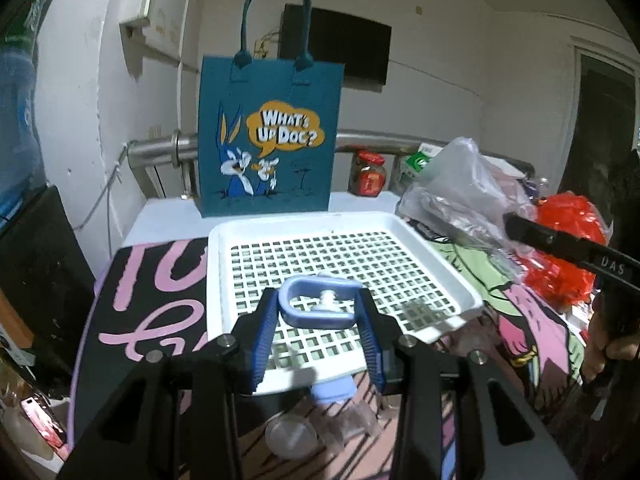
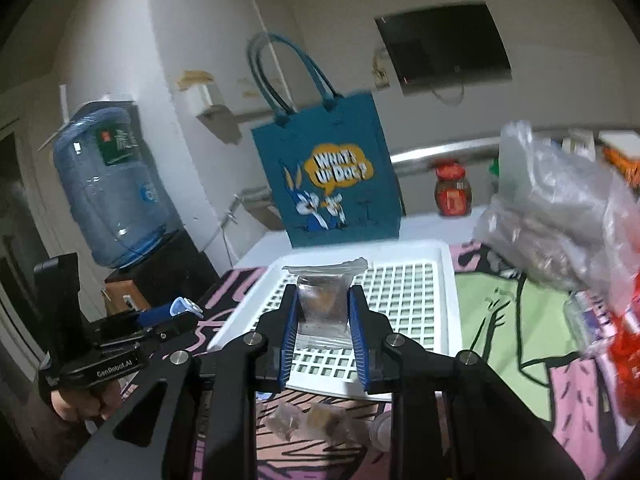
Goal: Organize objects
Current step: 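Set the blue clip on the white tray while the right gripper places the bag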
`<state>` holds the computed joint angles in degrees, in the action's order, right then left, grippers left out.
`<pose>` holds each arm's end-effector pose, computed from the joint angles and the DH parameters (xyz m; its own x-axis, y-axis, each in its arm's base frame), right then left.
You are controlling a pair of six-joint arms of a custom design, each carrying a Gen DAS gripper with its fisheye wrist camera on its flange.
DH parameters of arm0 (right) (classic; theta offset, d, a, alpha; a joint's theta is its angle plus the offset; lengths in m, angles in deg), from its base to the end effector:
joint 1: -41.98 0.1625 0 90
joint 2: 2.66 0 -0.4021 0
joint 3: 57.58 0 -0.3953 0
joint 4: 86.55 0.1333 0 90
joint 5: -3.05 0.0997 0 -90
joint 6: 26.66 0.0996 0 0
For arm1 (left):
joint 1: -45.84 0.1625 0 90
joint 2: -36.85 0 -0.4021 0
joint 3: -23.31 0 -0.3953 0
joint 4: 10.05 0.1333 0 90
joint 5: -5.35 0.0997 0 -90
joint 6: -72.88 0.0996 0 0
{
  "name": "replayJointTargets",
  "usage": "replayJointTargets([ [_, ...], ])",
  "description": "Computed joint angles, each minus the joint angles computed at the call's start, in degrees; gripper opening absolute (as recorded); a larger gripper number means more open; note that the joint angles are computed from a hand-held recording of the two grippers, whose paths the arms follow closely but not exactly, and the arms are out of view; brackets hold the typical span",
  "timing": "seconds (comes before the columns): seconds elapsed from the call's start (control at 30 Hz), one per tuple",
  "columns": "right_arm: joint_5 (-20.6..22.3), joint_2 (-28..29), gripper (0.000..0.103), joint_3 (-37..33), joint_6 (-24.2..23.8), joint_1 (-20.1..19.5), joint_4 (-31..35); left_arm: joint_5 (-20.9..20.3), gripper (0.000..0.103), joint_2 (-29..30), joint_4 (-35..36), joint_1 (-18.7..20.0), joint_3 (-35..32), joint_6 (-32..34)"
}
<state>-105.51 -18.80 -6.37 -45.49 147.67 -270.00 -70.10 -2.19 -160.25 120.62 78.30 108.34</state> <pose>0.3256 -0.7836 0.0825 -0.8874 -0.1586 0.4328 -0.4524 0.4792 -0.7521 -0.0654 -0.8435 0.3077 -0.6891 0.4702 -0.5514 0.7217 0.5137 -0.4640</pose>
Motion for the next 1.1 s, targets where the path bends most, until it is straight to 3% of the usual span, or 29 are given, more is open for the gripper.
replayJointTargets([
  [0.37, -8.0, 10.0, 0.024, -17.1, 3.0, -2.7, 16.9, 4.5, 0.038, 8.4, 7.1, 2.2, -10.6, -4.2],
  [0.67, -12.6, 14.3, 0.024, -24.7, 4.1, -3.4, 25.2, 6.7, 0.038, 11.8, 11.1, 2.7, -16.0, -5.5],
  [0.77, -13.6, 15.4, 0.025, -26.4, 3.4, -3.1, 25.4, 7.7, 0.038, 12.2, 11.0, 2.6, -16.2, -4.9],
  [0.83, -14.6, 15.9, 0.033, -27.0, 3.2, -2.9, 24.8, 7.4, 0.042, 12.0, 10.8, 2.6, -15.9, -5.1],
  [0.87, -15.2, 16.1, 0.044, -27.2, 3.1, -2.8, 24.4, 6.8, 0.048, 11.8, 10.5, 2.7, -15.7, -5.2],
  [0.9, -15.6, 16.0, 0.054, -26.8, 3.0, -2.7, 23.0, 6.5, 0.064, 11.5, 9.6, 2.7, -15.1, -5.2],
  [0.93, -15.4, 15.4, 0.056, -25.4, 2.7, -2.6, 21.1, 5.8, 0.073, 10.7, 7.9, 2.7, -13.7, -5.1],
  [1.1, -10.1, 9.3, 0.070, -13.4, 1.5, -2.6, 7.6, 1.4, 0.074, 7.0, 3.2, 2.9, -8.8, -5.4],
])
